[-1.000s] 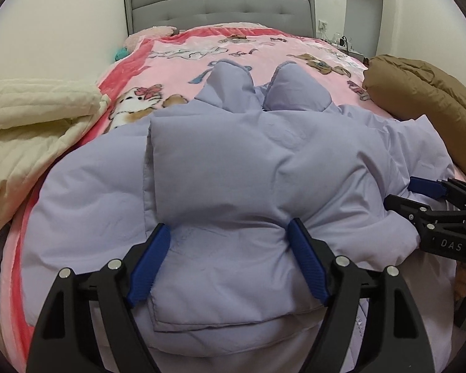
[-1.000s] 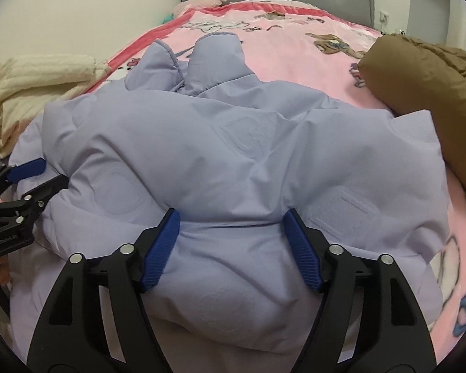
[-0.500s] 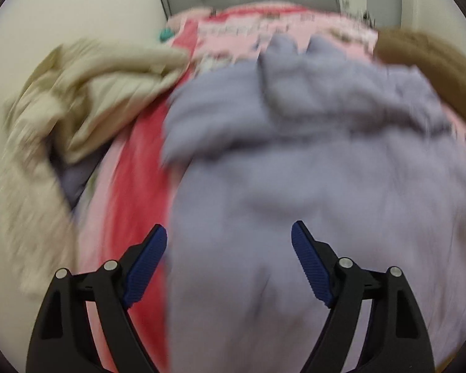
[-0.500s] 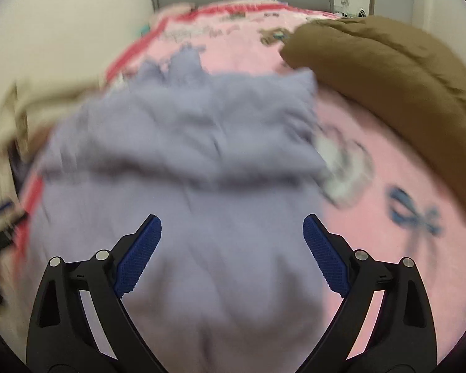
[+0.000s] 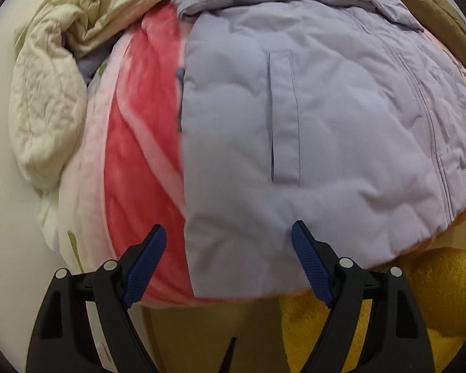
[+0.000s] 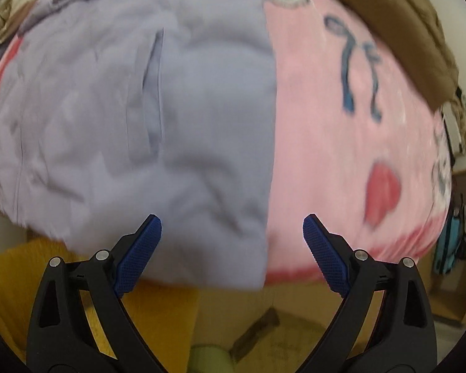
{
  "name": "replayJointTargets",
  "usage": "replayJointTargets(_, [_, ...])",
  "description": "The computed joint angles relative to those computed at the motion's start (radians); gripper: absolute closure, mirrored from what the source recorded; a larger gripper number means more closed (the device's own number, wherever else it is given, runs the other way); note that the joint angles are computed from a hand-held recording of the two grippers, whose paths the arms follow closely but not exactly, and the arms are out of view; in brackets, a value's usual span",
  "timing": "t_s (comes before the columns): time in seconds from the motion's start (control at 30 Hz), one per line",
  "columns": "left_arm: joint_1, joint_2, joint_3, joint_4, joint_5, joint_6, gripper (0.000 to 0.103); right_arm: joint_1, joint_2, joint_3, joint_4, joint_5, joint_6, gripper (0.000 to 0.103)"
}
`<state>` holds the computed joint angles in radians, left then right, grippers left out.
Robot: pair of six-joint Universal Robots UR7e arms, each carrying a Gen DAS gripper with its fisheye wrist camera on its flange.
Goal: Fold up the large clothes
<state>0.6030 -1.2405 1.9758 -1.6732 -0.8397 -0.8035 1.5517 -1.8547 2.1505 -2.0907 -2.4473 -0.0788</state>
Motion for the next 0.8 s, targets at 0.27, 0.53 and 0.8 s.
replayJointTargets(0.27, [0.017, -0.031, 0.058, -0.039, -0.051, -0.058, 0.017, -0.021, -0.001, 0.04, -0.02, -0.009, 0.034, 0.011])
replayJointTargets(0.53, [0.055, -0.023, 0.077, -0.094, -0.094, 0.05, 0.027, -0.069, -0.024, 0.03, 0.021, 0.094, 0.03, 0.039])
replayJointTargets(0.8, [-0.001, 0.019, 0.027, -0.038, -0.075, 0.01, 0.081, -0.039, -0.054, -0.003, 0.078, 0.14, 0.079, 0.077])
